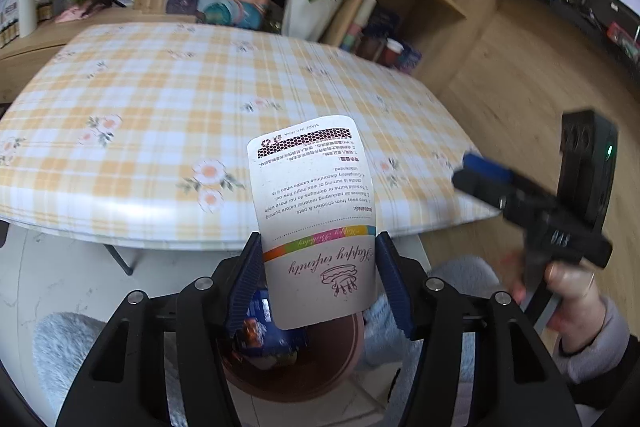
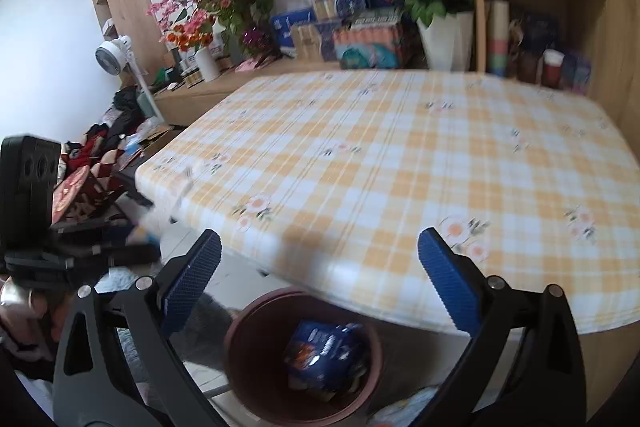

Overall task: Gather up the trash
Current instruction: 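Open the right gripper then the left to drop box and cup into the bin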

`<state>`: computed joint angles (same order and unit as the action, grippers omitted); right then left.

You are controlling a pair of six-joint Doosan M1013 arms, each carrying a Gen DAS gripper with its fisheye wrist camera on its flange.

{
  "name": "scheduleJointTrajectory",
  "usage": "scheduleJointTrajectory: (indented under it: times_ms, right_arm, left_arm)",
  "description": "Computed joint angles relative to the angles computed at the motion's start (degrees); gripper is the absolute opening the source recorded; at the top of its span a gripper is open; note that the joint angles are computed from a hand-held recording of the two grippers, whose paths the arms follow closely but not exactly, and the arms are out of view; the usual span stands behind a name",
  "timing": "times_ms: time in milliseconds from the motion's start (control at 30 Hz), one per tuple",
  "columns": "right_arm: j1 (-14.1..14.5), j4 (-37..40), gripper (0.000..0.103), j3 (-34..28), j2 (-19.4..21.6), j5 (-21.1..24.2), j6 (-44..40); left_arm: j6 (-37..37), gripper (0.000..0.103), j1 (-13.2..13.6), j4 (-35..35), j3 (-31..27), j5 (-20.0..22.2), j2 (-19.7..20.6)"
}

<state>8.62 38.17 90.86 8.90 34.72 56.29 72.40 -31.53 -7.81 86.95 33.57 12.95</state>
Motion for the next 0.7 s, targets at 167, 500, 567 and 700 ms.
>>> scheduleJointTrajectory:
  times_ms: [167, 500, 567, 700]
  right_arm:
    - [0.35, -1.87, 0.097, 1.77, -0.94, -6.32, 0.99]
    - [-0.17, -6.17, 0.097, 2.76, -1.47, -8.13, 4.96]
    - [-0.35, -6.47, 0.097, 2.99, -1.60, -8.63, 5.34]
    - [-0.90, -5.74, 0.097, 3.30, -1.77, -8.95, 5.73]
  left_arm:
    - [2.05, 0.060, -0.71, -0.72, -0.51, 2.31, 0.97]
    - [5.17, 0.060, -1.50, -2.09, -1.63, 5.45, 2.37]
    - [5.77, 0.061, -1.65, -2.34, -1.82, 5.87, 2.58]
    - [6.46, 0.065, -1.69, -3.14, -2.19, 6.91, 3.02]
